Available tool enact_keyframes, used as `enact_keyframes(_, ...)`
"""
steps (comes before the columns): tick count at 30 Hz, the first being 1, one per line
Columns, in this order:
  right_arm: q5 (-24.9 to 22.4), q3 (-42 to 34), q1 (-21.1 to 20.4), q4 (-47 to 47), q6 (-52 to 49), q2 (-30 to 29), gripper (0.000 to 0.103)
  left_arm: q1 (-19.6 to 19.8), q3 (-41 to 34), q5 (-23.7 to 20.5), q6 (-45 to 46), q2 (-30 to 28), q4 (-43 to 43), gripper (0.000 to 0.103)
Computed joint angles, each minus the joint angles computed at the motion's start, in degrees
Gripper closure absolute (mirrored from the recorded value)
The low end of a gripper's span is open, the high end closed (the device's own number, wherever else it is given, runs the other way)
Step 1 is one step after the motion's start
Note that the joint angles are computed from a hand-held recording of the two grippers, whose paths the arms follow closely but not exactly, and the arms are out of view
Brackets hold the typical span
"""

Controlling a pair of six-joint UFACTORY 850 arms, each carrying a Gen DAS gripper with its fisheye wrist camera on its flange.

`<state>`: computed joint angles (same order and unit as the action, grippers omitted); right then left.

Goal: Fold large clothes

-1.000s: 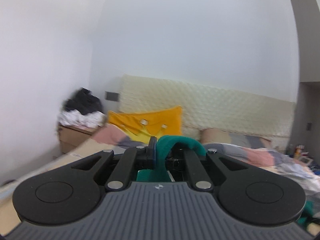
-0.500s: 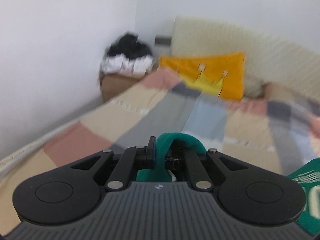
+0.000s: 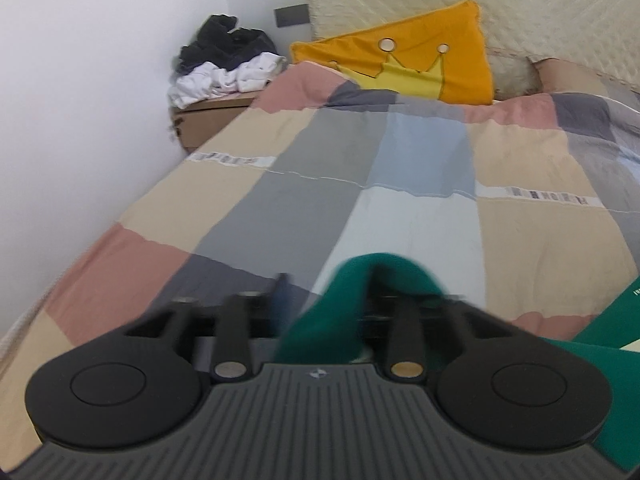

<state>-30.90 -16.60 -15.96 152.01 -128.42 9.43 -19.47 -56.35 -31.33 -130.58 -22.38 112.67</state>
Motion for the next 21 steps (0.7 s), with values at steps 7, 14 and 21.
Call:
enact_keyframes(7, 0.7, 2.2, 0.1, 1.4, -1.1, 5.3, 0.000, 0.6, 7.9, 5.3, -1.6, 11.8, -2.4, 0.026)
enact_keyframes(14, 2.7, 5.1, 0.5, 0.2, -1.1, 12.9, 0.000, -4.1, 17.6, 8.3, -7.0, 25.3, 2.3, 0.024)
enact_keyframes(21, 7.5, 9.7, 0.6, -4.8, 7.1, 24.8, 0.000, -13.2, 22.4, 10.3, -19.2, 30.6, 5.3, 0.024)
